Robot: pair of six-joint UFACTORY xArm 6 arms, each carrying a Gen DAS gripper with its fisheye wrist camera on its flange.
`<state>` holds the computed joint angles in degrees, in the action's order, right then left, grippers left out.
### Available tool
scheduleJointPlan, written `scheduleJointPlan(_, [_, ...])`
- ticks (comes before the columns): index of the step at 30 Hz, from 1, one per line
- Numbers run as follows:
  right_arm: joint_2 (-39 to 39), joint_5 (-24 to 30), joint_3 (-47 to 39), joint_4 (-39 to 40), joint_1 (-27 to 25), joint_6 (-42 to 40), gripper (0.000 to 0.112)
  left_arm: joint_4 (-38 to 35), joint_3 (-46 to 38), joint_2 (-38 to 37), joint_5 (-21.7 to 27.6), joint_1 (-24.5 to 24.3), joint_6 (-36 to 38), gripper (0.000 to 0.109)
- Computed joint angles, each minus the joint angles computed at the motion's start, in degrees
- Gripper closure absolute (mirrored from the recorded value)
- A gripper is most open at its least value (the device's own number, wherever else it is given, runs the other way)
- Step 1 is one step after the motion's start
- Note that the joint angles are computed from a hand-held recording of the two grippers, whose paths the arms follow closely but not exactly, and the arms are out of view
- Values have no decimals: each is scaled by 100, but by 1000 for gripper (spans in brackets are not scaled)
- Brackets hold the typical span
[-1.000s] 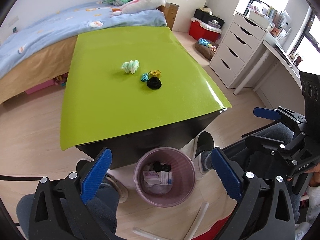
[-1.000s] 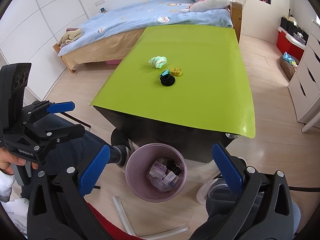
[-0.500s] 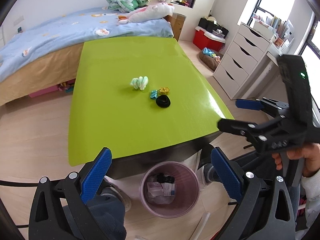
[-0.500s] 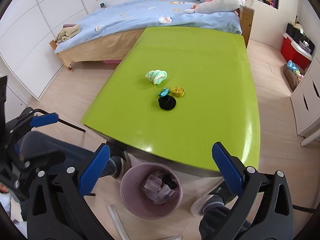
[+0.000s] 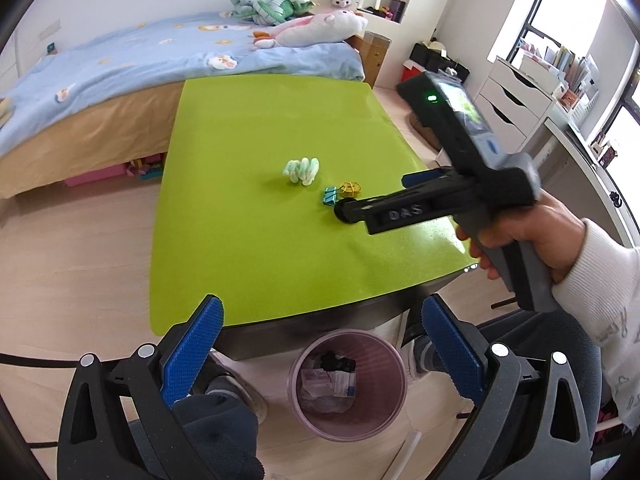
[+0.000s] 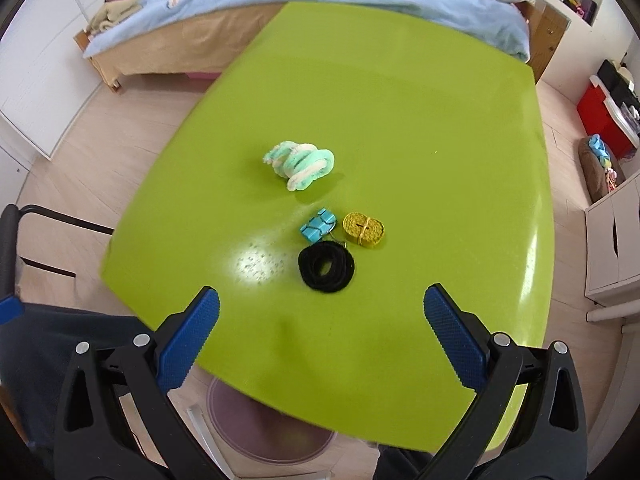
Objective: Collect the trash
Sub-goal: 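Grasp the black hair tie with the right tool, then grasp the white-green sock bundle with the left tool while the right tool holds the hair tie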
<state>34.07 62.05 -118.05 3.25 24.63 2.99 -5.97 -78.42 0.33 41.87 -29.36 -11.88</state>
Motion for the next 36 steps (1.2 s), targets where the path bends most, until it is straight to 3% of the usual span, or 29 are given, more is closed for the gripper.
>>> scheduleJointPlan(4, [927,785,-1306,-54,-16,135,12,-17,31,-17,17,27,-29,13])
scheduleJointPlan(7, [1290,1040,-1785,-111,-6,128,15,-31,26,-3,31,48,-49,13])
scheduleJointPlan(9, [1472,1201,-2042,-115,-6,135,42,-47,57,-13,20,67,-54,13])
scheduleJointPlan(13, [1383,1046,-1830,-143,-5,130,49,-90,72,8,22,87,-56,13])
scheduleJointPlan(18, [1110,753,-1366,-200,-9,91,81,-134,15,72,34,74,-21,13])
scheduleJointPlan(24, [785,469,-853,-116,-69,42,82,-140,-71,137,40,77,22,13])
scheduleJointPlan(36, [-989,-923,1637,238,-207,27,82,-107,-1233,1017,234,182,230,13])
